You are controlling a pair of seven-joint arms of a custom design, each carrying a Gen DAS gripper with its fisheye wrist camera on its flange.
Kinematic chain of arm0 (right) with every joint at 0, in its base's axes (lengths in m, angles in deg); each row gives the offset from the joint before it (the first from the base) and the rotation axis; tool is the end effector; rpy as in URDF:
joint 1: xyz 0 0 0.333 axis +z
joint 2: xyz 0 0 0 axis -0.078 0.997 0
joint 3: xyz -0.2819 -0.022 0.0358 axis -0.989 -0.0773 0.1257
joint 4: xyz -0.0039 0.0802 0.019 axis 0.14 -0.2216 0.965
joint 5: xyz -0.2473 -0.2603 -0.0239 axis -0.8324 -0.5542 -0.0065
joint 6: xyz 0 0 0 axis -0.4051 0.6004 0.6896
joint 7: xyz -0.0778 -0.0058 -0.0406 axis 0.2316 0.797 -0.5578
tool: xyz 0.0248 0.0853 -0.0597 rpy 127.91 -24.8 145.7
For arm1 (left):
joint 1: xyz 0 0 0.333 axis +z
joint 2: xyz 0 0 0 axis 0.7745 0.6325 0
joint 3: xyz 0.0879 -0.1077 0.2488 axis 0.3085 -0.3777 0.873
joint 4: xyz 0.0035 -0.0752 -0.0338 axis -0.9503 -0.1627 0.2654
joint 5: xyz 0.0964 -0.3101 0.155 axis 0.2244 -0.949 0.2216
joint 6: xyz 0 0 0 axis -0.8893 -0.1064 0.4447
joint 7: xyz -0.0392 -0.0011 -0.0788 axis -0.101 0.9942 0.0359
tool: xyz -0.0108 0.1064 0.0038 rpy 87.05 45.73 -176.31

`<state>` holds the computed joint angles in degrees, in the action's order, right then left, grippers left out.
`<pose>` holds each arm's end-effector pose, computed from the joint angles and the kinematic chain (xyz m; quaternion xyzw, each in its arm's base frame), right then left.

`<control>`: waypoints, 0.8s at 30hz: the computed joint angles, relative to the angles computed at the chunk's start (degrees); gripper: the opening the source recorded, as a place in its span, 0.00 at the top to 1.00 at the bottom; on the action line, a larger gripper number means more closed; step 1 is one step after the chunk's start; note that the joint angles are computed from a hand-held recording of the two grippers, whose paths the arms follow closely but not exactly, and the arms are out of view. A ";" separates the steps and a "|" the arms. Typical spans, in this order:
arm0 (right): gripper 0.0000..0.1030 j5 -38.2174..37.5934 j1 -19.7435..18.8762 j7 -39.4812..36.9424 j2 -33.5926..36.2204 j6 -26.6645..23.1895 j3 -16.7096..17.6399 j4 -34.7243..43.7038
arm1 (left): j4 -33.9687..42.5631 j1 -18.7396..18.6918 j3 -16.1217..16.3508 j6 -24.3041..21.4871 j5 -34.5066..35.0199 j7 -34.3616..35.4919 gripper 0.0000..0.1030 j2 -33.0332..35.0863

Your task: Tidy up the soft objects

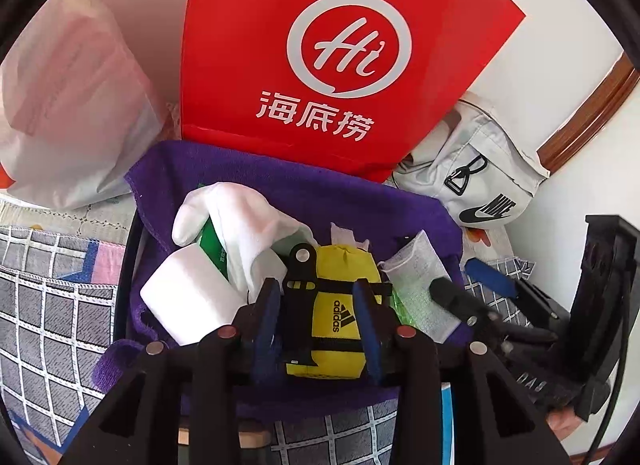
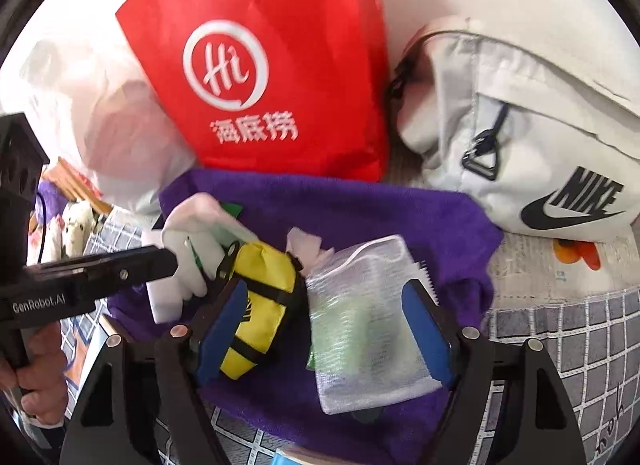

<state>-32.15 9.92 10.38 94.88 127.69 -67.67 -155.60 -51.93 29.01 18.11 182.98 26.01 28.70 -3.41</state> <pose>0.5372 0.1828 0.3607 -0.7098 0.6095 -0.1382 0.3249 0.5287 -0.3862 0.3718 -0.6530 0.6830 -0.3236 0.0483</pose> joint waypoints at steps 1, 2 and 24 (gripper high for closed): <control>0.23 0.46 -0.17 0.44 -0.56 -0.44 -0.08 -0.23 | 0.20 -0.72 0.72 -0.67 0.69 -0.56 0.58 -0.27; 0.23 1.18 -0.47 0.49 -1.19 -0.96 0.10 -0.48 | 0.18 -1.31 1.36 -1.17 1.45 -1.14 0.56 -0.63; 0.15 -30.87 -3.97 37.66 -33.15 -0.12 5.86 -29.52 | -21.26 -5.43 -1.58 -9.32 23.00 -25.75 0.30 -25.64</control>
<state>-63.02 5.95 48.04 61.73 127.57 -61.81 -185.12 -73.19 23.57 16.53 173.66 49.01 2.95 -29.06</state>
